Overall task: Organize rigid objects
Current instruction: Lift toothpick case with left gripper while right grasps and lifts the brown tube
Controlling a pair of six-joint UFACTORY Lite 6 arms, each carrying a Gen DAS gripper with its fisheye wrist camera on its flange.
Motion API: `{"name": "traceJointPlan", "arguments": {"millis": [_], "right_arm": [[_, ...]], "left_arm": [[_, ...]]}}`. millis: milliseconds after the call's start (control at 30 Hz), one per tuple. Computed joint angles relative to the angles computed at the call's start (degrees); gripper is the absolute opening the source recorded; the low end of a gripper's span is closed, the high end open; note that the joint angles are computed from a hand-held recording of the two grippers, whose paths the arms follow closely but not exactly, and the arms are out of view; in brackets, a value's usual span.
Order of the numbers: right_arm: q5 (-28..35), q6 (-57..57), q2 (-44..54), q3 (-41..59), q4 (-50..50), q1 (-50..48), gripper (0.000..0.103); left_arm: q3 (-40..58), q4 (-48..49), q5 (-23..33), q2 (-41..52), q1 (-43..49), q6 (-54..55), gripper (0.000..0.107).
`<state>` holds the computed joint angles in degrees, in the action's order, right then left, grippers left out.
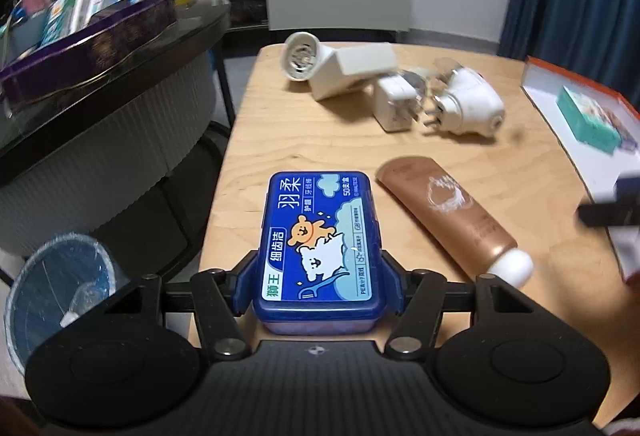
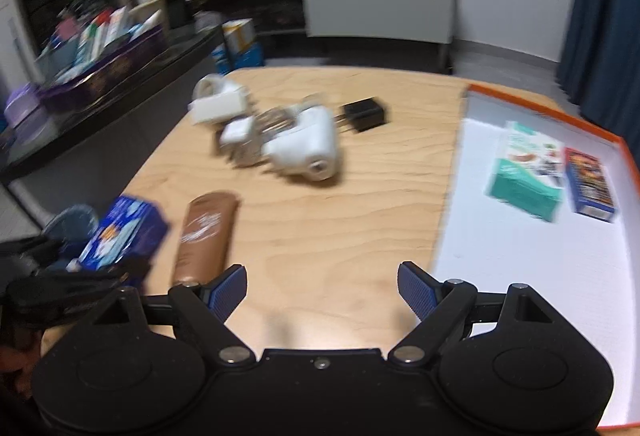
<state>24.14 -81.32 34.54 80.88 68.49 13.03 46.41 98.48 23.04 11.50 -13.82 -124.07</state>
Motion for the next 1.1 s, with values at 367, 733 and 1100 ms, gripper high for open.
{"name": "traceJointPlan", "arguments": {"millis": [367, 733, 1100], "right_arm": [[-2.07, 3.97, 9.84, 8.72, -3.76, 11.49, 0.082], [-6.39, -18.95, 2.96, -0.65, 18.49, 10.39, 0.045], [-3.08, -31.37, -2.44, -7.78, 29.73, 2.64, 0.045]], "left_arm": [[-2.79, -6.13, 2.92, -6.88, 1.61, 1.85, 0.062], [-0.31, -5.55, 2.93, -6.3, -0.28, 0.6, 0.062], [3.58, -6.22, 4.05, -3.94, -4.46, 2.08, 0.062]]}}
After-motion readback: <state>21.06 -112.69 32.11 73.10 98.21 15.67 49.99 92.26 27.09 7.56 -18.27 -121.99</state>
